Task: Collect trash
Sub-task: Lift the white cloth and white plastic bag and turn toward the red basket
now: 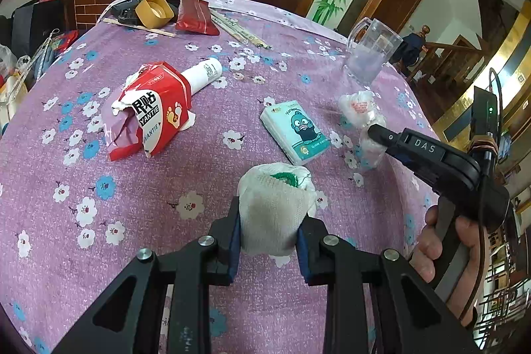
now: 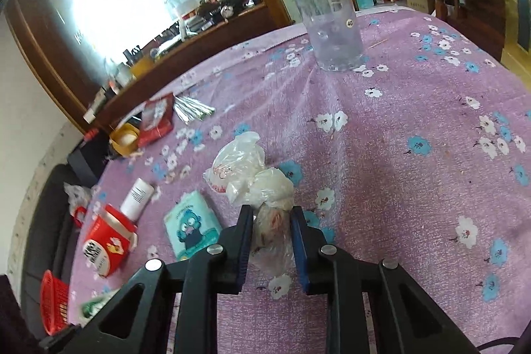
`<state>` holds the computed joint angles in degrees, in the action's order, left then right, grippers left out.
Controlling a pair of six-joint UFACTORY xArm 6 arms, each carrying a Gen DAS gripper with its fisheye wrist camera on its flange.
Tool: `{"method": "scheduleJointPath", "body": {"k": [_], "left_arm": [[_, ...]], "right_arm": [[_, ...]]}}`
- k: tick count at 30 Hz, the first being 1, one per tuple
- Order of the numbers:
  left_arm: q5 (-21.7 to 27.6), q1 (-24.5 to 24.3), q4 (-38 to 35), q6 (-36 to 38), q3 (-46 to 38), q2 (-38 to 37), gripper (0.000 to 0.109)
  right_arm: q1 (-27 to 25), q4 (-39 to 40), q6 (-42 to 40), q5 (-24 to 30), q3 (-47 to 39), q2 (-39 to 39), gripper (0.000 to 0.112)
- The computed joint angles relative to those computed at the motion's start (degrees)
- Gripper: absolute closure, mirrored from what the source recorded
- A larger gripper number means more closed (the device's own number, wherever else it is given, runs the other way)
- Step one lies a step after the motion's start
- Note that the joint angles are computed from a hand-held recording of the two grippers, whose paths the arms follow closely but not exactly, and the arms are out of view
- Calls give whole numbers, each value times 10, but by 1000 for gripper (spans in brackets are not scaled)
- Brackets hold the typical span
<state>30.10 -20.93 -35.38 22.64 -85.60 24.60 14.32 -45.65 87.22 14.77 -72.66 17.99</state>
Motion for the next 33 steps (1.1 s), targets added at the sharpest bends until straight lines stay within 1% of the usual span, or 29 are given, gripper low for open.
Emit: {"method": "scheduleJointPath", "body": {"k": [4,6,13,18,24,30,33], "left_arm": [[-1,1,2,-4,2,-1,79],[-1,3,1,-7,3,-1,79],[-4,9,-19,6,21,-16,79],[-2,13,-31,15,32,-24,79],[-5,17,-43,23,40,-33,79],[-7,17,-51,31,47,-41,79],[-8,17,-51,30,48,-42,79]], "right_arm": [[-2,-13,15,-6,1,-2,88],[-4,-34,35,-12,3,-5,88],[-15,-150,147,-40,10,-20,88],[-16,-236,230,-36,8,-30,88],[-23,-352,346,-47,6,-44,88],[-17,-466,452,-41,1,-57,88],[-14,-503,486,-39,-1,-61,88]]}}
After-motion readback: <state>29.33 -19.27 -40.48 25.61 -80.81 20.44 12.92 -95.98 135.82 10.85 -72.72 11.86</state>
